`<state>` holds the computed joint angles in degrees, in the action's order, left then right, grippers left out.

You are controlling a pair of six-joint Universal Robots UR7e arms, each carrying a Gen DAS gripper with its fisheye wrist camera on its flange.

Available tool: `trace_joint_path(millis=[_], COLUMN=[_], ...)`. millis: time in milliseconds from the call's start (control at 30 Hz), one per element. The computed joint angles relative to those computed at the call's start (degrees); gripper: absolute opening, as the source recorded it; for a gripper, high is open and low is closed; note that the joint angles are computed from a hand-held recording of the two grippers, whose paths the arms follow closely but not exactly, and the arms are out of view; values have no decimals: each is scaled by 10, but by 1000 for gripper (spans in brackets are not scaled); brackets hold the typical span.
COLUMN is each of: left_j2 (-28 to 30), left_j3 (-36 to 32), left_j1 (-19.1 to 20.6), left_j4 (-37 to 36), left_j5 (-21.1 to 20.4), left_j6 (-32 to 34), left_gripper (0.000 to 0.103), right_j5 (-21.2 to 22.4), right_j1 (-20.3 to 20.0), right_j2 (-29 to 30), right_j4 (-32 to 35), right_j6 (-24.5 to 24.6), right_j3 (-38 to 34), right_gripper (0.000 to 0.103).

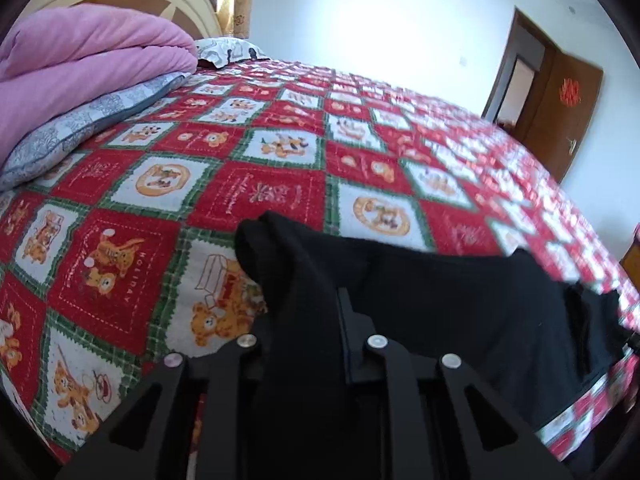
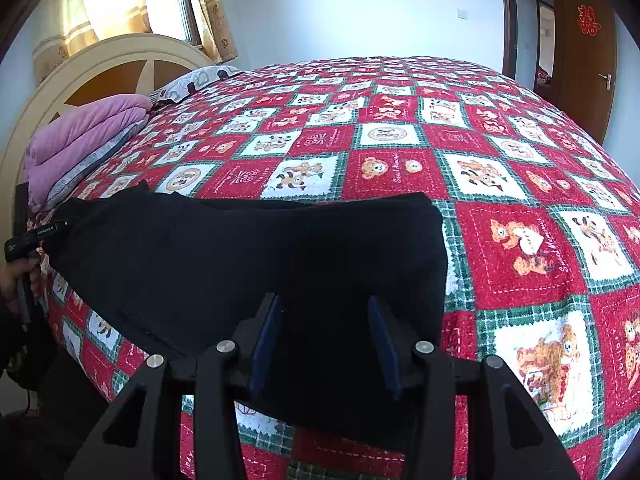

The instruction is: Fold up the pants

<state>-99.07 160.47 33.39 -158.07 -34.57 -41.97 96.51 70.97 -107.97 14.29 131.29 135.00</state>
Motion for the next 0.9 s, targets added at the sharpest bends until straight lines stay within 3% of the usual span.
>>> trace_joint_path(millis=[167, 300, 633, 900], left_j2=[-76, -81, 33, 161], left_j3=[3, -11, -45, -100], left_j1=[-60, -111, -167, -168], left_j4=[29, 37, -104, -213], left_j5=[-4, -2, -39, -87], left_j6=[-40, -48, -15, 62], left_gripper=[20, 20, 20, 20], right_j5=[-5, -15, -40, -63], right_j1=[-2, -10, -33, -63], right_j2=[-7, -21, -45, -60], right_j4=[-1, 6, 15, 32], right_j6=[5, 17, 31, 45], right_j3=[0, -4, -8, -19], right_gripper=[47, 47, 47, 47])
